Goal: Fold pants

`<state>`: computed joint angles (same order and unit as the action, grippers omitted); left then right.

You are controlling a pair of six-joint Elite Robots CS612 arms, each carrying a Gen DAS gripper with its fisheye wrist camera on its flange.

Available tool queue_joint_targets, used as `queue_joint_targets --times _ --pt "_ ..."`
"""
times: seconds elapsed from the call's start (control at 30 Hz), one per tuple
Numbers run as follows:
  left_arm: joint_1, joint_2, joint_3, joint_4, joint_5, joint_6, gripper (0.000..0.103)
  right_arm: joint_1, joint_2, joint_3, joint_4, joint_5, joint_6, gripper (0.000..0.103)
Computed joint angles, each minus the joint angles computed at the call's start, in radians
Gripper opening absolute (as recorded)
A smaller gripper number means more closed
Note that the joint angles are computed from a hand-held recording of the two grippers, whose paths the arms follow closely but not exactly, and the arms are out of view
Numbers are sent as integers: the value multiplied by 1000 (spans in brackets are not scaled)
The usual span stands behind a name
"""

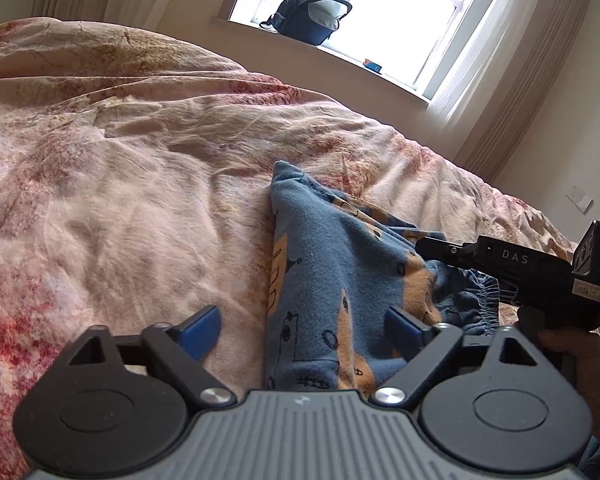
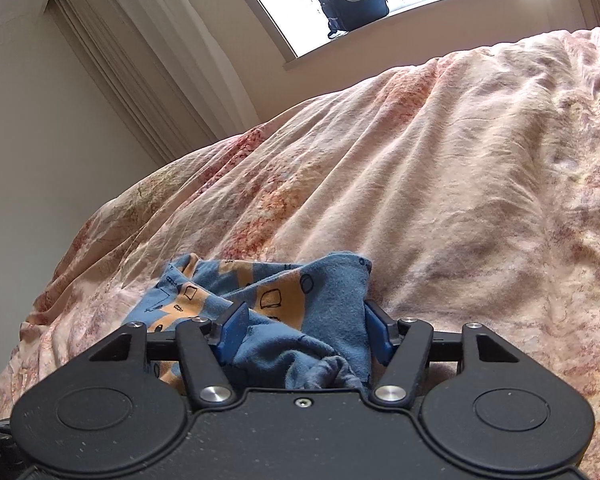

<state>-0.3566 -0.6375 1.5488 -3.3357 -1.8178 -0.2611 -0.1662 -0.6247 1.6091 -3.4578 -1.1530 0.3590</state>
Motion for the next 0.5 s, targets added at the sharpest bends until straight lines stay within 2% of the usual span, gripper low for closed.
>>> queue_joint_targets --times 0.07,0.17,0.23,0.33,0.5 --pt "0 -2 2 -3 1 3 77 -1 -1 1 3 1 3 48" --pt "7 0 -4 12 -49 4 54 0 -3 3 6 -5 -5 37" --pt "4 -5 0 23 -37 13 47 1 -4 3 6 -10 -12 33" --pt "2 -8 4 23 -23 32 41 5 -7 6 4 -23 -25 27" --pt "-3 -11 8 22 -6 46 38 18 -13 11 -2 -68 -66 22"
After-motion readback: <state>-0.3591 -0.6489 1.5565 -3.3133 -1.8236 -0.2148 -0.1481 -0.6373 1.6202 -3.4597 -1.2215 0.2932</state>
